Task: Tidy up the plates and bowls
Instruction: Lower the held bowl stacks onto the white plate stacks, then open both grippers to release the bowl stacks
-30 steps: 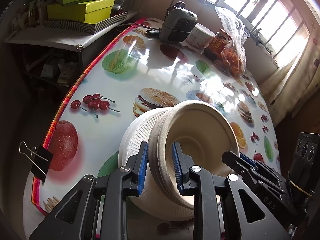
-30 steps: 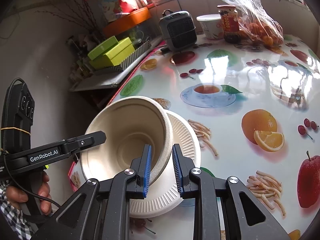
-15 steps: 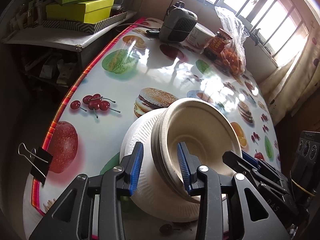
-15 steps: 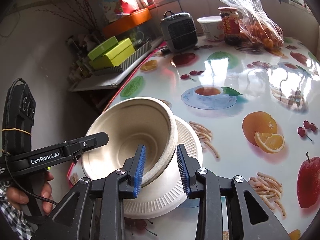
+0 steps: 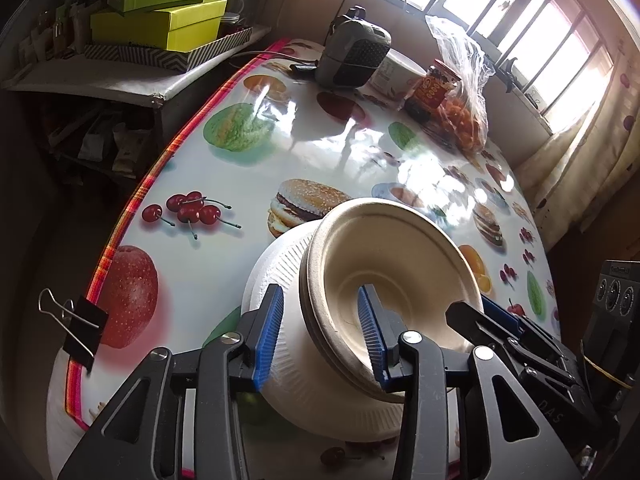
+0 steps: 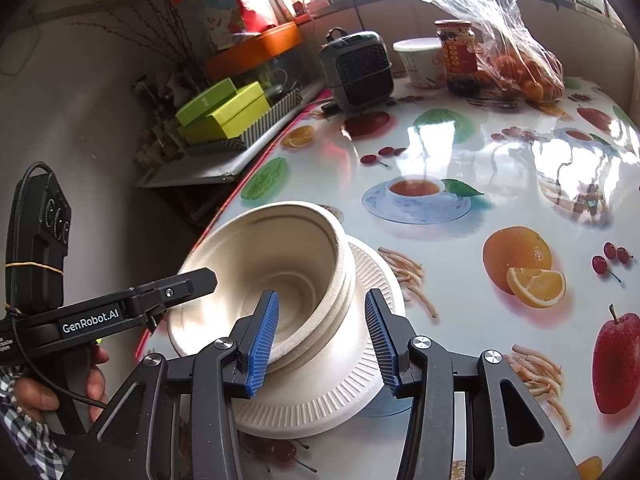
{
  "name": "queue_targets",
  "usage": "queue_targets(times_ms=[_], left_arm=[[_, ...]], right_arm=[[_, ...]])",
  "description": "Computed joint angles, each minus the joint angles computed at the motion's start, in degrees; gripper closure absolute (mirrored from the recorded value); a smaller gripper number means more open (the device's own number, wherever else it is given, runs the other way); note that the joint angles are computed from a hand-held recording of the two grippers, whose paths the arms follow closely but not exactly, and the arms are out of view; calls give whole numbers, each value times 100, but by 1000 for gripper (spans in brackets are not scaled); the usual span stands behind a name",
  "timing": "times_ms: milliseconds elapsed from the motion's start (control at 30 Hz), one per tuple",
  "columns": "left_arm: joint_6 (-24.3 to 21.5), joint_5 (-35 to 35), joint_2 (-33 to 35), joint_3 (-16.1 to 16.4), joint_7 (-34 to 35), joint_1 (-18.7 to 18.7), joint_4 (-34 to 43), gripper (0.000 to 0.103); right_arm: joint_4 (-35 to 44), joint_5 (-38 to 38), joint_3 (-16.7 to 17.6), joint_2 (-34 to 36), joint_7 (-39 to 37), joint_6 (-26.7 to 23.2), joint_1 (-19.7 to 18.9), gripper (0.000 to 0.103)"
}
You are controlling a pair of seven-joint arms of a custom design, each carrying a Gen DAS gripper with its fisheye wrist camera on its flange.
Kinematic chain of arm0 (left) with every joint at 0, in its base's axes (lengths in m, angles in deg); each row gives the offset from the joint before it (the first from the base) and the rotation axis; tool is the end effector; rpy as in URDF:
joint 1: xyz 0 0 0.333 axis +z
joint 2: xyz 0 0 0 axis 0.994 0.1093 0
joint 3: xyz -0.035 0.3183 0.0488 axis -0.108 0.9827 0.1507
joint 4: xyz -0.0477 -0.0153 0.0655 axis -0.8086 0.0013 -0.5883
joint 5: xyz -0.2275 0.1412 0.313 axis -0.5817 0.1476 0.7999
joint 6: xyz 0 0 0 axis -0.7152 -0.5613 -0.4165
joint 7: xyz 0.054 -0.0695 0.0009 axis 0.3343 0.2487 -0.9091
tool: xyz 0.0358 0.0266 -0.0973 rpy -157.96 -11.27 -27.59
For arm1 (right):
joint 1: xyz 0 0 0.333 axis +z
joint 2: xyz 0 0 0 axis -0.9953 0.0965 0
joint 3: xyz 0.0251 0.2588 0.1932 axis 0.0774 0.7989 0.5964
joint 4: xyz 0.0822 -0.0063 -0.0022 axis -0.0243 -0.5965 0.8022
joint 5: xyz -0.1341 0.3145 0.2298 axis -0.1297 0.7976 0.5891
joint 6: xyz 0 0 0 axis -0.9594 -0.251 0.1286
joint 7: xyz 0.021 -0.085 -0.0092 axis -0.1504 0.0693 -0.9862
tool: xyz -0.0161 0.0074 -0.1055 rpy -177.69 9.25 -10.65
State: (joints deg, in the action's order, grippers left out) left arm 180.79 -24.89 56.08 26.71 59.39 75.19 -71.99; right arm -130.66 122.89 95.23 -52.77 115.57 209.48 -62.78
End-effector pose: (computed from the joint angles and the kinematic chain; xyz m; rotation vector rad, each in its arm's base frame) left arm 0.4401 -0.1569 0.5076 -2.3994 1.3529 -0.8212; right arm 0.5378 0.2764 0.4757 -2.0604 1.1548 0.0122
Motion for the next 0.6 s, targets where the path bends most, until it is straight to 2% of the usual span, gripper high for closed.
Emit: queue_targets(times_ms=[467, 600], left_arm=[[-80, 433, -265, -201, -289, 109, -93, 54], [-238, 782, -414, -389, -548, 245, -96, 53]], right_arm=[[-269, 189, 8, -240, -238, 317, 104, 50], [-387, 228, -12, -359, -262, 387, 149, 50]])
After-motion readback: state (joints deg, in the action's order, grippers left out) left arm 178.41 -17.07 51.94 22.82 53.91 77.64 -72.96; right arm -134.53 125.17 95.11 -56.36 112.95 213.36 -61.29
